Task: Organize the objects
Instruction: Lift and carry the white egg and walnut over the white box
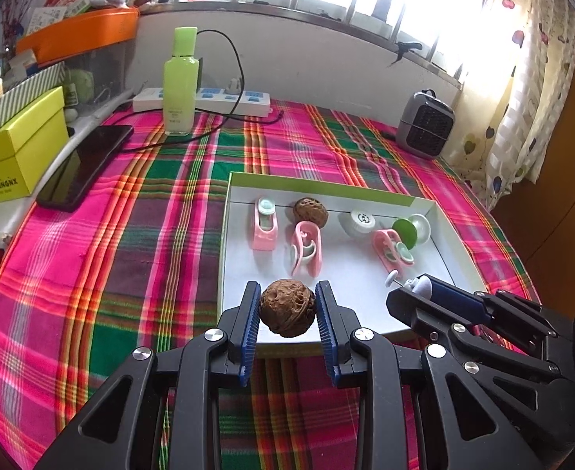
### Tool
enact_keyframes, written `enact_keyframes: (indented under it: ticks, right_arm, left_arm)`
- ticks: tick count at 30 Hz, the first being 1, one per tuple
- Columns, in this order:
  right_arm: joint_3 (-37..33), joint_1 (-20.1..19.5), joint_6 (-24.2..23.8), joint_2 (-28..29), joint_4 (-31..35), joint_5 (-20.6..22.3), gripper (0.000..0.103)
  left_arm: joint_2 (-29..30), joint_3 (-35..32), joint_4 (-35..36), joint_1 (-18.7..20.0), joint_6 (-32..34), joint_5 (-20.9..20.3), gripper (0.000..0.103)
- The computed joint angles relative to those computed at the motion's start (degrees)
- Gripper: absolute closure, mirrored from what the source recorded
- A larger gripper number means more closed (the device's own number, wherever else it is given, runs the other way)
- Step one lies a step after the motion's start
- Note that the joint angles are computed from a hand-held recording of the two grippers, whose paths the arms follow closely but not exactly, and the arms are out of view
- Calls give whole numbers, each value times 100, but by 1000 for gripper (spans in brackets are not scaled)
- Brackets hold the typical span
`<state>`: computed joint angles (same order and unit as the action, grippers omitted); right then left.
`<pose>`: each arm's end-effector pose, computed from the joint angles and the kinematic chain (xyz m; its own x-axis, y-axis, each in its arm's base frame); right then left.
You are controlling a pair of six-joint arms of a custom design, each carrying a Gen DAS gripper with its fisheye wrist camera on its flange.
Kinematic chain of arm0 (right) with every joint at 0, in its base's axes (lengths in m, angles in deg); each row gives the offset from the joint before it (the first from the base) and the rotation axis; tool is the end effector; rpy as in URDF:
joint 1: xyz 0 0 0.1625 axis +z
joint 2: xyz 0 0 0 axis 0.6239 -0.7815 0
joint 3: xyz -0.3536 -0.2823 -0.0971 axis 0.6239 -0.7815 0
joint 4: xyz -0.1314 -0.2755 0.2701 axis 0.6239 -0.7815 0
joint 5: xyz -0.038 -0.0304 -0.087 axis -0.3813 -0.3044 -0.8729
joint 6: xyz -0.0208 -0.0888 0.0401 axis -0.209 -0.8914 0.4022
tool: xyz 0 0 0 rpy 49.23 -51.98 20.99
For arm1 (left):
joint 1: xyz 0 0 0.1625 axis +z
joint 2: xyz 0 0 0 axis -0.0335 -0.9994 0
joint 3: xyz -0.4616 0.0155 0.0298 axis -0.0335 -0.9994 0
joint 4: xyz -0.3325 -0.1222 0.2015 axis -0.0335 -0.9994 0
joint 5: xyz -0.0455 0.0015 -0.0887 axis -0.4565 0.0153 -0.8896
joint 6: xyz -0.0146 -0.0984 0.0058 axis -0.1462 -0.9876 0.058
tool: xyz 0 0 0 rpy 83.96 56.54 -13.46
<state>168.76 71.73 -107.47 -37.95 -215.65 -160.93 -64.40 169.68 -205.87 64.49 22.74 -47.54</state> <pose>0.2988 -0.4989 -0.0672 -0.6497 -0.6361 0.4161 -0.7517 0.6190 -0.2275 0.0021 -0.4504 0.2324 -0.8271 -0.2015 -0.5248 0.2659 0.6823 -0.6810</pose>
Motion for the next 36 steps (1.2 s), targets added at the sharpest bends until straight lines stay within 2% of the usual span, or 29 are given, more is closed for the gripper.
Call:
enact_keyframes:
  ticks: [13, 36]
  right_arm:
    - [-497, -62, 119, 223, 461, -156, 76]
    - [-900, -98, 129, 395, 740, -314, 76]
  left_arm:
    - [165, -360, 230, 338, 160, -215, 77]
    - [372, -714, 358, 484, 532, -264, 77]
